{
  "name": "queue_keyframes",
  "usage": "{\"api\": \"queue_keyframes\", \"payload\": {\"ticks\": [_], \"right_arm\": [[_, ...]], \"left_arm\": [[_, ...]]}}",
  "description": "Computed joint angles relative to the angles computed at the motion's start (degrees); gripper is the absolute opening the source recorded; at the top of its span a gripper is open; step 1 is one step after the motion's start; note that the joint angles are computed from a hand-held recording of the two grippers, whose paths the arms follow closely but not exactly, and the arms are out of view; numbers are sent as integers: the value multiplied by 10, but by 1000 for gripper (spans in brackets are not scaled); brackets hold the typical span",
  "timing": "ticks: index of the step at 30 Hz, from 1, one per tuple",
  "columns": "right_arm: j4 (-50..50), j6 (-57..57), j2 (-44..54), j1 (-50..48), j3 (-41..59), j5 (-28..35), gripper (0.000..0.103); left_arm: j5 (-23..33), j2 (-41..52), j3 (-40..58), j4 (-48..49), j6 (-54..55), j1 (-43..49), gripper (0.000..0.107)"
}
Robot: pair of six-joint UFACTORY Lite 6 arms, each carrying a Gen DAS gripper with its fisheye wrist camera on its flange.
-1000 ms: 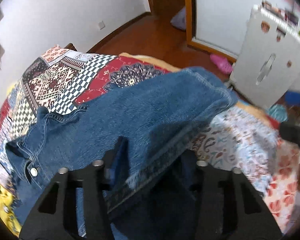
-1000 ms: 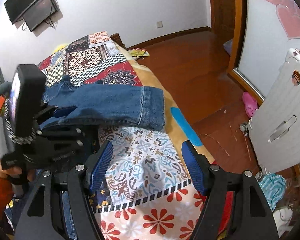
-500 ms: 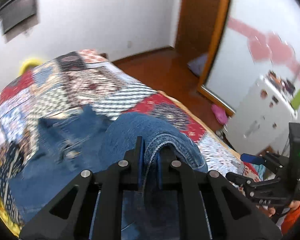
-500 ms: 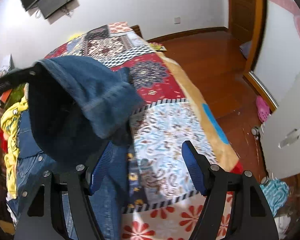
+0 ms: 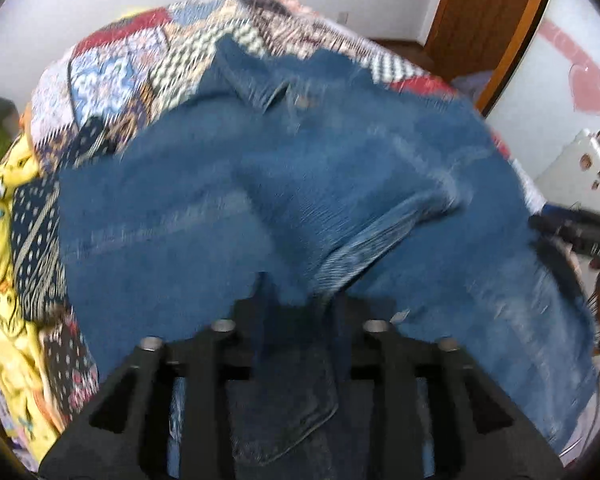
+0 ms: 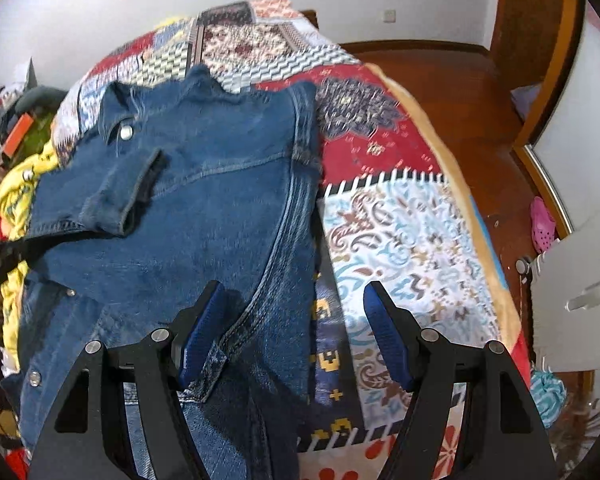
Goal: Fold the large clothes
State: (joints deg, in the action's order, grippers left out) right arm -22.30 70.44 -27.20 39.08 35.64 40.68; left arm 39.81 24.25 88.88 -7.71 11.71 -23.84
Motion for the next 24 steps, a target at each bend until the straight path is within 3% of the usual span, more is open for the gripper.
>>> {"api": "queue_keyframes", "payload": {"ticks": [2, 7, 11, 22, 24], "right_arm": [[4, -1, 10, 8, 1, 1, 68], [9, -4, 12, 11, 13, 18, 68], [-6, 10, 0, 26, 29, 38, 68], [-48, 43, 12, 61, 72, 57, 69], [-48, 40, 20, 59, 76, 59, 69]], "left_arm": [[-17, -23, -38, 20, -10, -3, 53], [-33, -55, -60, 127, -70, -40, 58], [-50, -61, -43, 170, -85, -80, 69], [17, 163, 194, 255, -117, -166, 69], [8, 185, 210, 276, -132, -174, 69]]}}
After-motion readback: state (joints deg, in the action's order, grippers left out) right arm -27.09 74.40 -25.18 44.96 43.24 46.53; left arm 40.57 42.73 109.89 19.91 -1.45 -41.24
